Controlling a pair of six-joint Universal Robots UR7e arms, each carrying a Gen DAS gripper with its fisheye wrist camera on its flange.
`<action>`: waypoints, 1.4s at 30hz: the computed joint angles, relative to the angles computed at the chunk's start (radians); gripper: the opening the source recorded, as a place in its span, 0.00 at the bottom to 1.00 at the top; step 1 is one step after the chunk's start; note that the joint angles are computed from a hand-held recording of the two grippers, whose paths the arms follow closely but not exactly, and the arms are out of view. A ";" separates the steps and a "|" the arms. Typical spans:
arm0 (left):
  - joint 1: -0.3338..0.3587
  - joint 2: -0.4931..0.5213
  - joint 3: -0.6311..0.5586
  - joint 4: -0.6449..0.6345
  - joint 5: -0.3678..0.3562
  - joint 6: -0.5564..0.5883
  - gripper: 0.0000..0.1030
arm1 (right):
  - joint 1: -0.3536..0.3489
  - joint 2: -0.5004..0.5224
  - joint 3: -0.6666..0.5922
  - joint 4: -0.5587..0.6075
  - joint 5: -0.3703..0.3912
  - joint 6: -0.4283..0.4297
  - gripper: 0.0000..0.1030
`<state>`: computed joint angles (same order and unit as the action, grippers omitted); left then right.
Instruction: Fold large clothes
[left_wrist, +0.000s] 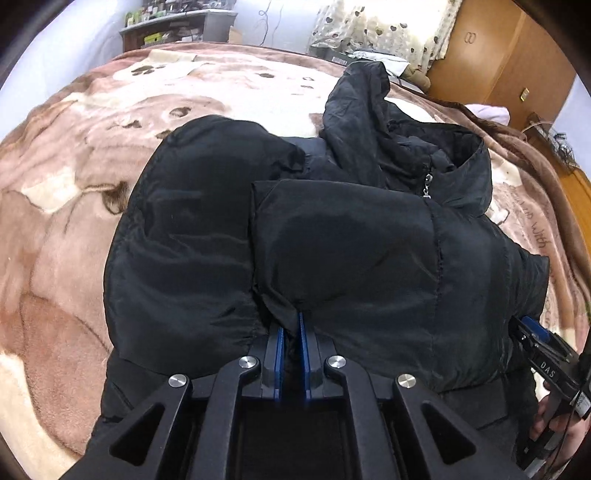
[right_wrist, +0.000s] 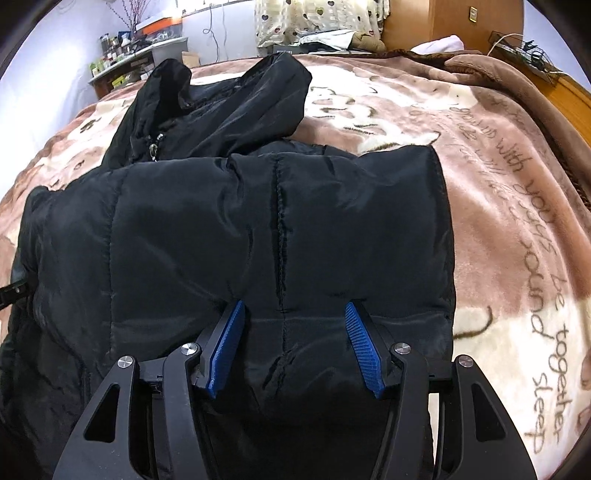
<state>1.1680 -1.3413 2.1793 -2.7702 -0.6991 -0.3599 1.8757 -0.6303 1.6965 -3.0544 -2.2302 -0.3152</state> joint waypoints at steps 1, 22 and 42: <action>-0.001 0.002 -0.001 0.002 0.006 0.005 0.10 | 0.001 -0.001 -0.004 0.014 -0.004 0.009 0.56; -0.041 0.043 -0.076 0.074 0.059 0.060 0.69 | 0.053 0.035 -0.057 -0.035 -0.003 -0.010 0.62; 0.035 0.158 -0.140 0.048 0.059 0.107 0.77 | 0.014 0.083 -0.122 0.096 -0.009 0.057 0.66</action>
<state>1.2027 -1.1831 2.0393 -2.7221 -0.6396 -0.2526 1.8898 -0.5469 1.5746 -2.9580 -2.2391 -0.2580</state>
